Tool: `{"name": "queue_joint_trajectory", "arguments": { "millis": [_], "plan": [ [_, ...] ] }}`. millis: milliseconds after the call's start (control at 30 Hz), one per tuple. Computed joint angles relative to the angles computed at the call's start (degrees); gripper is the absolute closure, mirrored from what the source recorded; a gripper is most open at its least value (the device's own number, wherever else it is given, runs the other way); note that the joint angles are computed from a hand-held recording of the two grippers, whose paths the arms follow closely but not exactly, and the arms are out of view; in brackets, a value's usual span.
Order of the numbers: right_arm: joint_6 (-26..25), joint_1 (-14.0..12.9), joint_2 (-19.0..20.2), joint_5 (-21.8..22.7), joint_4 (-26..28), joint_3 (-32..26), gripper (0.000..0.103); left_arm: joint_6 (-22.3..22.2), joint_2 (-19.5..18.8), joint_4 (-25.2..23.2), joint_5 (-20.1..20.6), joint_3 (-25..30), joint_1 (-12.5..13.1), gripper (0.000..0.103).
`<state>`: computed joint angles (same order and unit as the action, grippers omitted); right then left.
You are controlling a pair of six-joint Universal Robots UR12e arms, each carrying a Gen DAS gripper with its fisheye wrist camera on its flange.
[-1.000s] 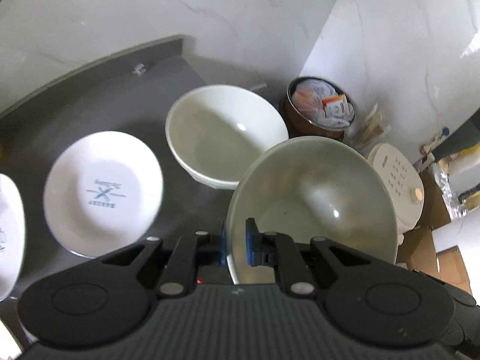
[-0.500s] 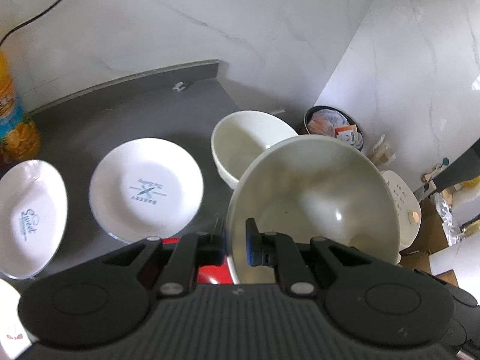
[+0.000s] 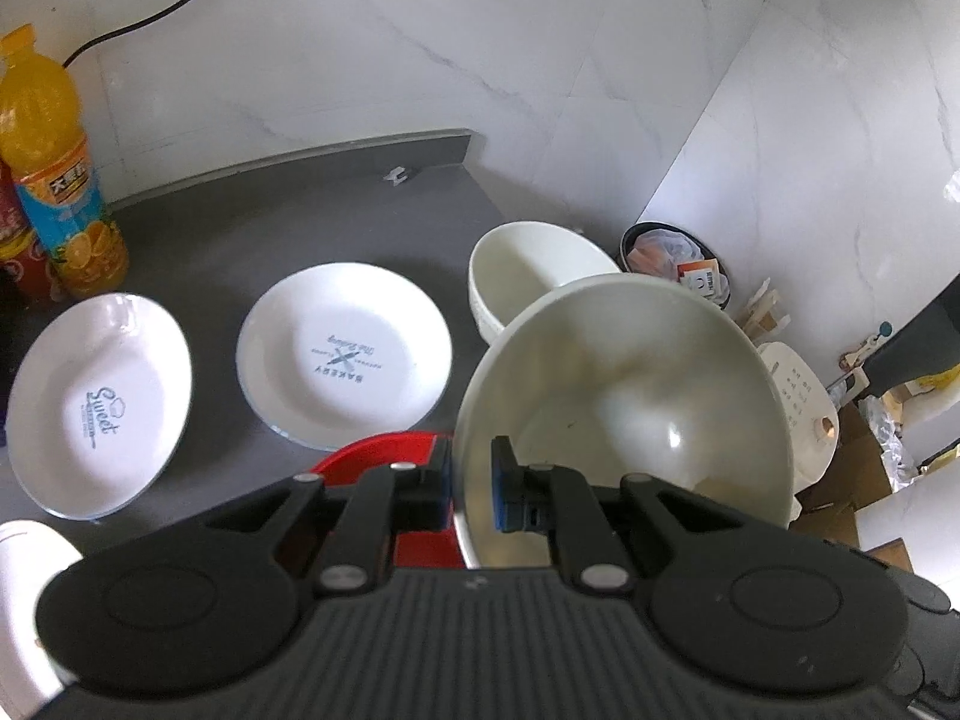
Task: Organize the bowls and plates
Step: 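Lift the large cream bowl with both tools and carry it over the red bowl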
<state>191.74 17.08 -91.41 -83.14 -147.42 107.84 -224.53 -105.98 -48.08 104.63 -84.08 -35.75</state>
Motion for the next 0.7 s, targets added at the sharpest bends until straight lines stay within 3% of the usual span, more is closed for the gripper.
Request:
{"name": "queue_joint_trajectory", "arguments": {
  "millis": [700],
  "plan": [
    [-3.6, 3.1, 2.4, 2.3, 8.7, -2.4, 0.085, -3.0, 3.1, -5.2, -2.7, -5.3, 2.0, 0.092]
  ]
}}
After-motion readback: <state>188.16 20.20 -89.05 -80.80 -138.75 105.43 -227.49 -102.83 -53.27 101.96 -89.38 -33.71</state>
